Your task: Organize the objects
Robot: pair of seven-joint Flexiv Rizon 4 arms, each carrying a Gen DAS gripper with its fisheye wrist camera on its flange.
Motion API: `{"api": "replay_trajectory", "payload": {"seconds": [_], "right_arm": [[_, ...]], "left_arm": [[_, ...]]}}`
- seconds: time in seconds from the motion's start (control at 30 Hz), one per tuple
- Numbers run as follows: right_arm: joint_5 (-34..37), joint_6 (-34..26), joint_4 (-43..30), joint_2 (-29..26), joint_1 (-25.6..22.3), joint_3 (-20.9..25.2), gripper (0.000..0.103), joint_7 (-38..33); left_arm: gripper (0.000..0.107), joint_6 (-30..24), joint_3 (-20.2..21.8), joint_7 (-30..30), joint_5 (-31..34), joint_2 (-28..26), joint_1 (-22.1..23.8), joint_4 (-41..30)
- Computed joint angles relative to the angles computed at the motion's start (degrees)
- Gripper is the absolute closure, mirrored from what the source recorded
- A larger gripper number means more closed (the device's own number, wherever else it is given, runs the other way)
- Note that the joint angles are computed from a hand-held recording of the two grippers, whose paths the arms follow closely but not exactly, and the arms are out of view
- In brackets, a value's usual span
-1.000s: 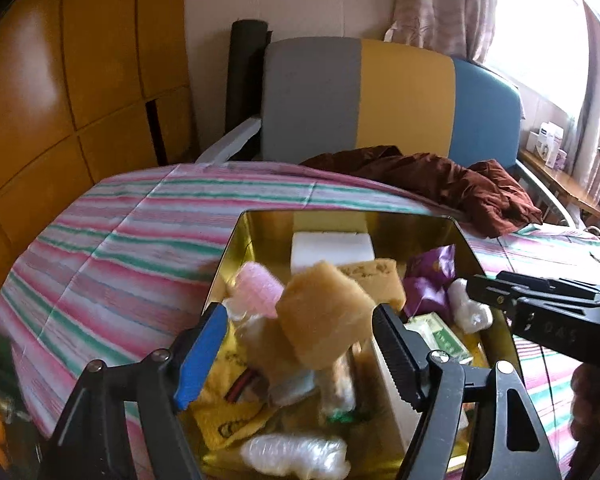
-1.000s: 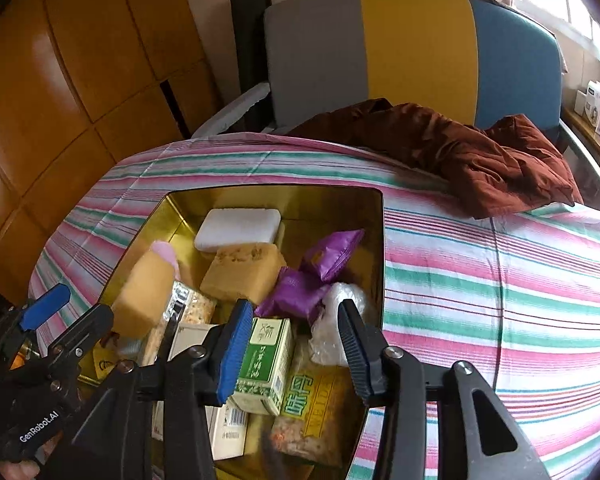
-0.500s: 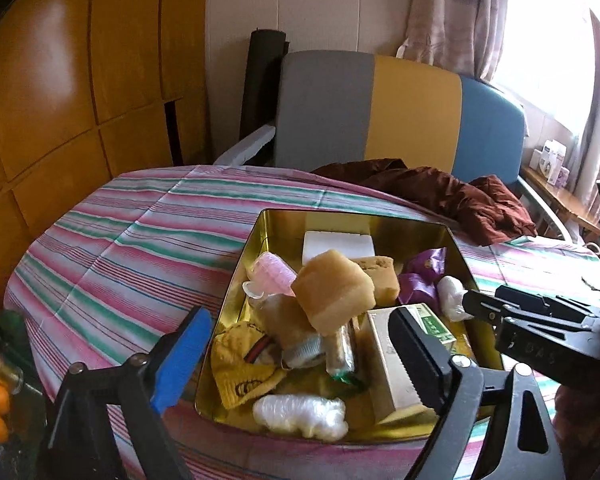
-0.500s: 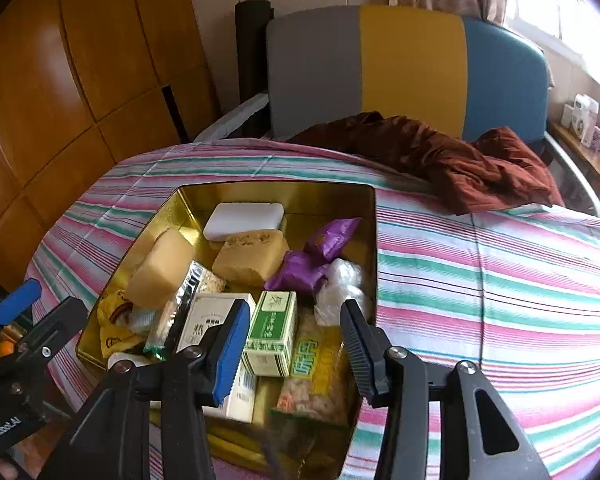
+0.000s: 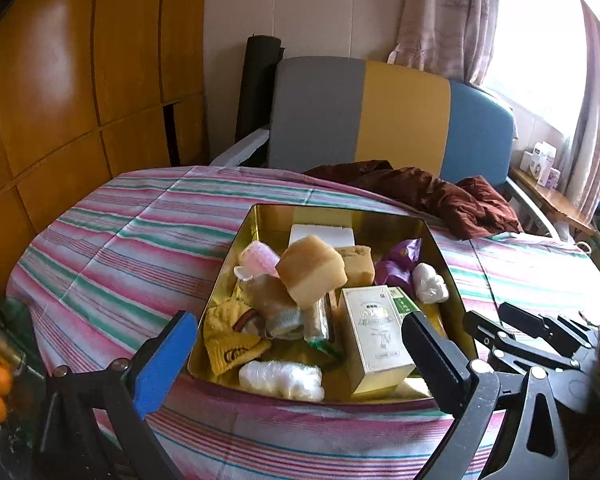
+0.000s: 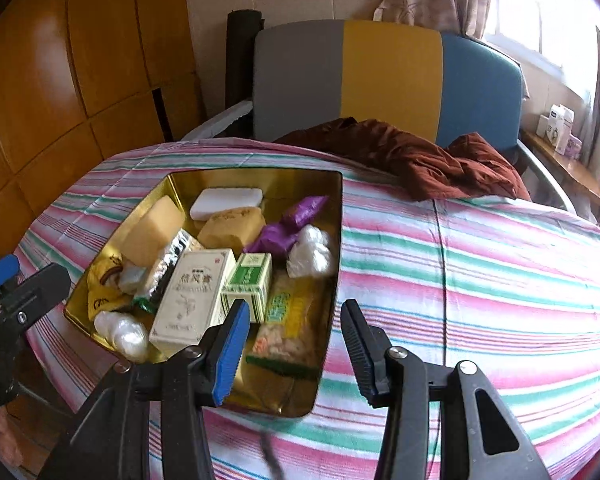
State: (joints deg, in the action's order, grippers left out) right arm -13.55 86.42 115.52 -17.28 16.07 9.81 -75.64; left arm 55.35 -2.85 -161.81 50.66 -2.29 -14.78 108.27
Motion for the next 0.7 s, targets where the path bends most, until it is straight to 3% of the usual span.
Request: {"api": "replay_trajectory", "payload": {"seconds": [0.1,0.23,0.7], "right_arm": [[0.3,0.1,0.6,0.2,-0.3,0.0,0.055,0.0],[0.4,0.4,1.0,0.3,-0.4,-0.2,0.055,0.1],[-0.4,0.9,1.3,0.6,-0.1,-0.7,0.055,0.7]], "left_arm": [[0.004,-3.9,-1.0,0.4,0.8,-0.4,-1.0,-1.3],[0.004,-1.3,-0.6,-0.1,0.3,-0.4,-1.1,-0.6],[0.004,-1.4,-0.6,-0.9,1.1,-0.4,-1.7,-1.0]]}}
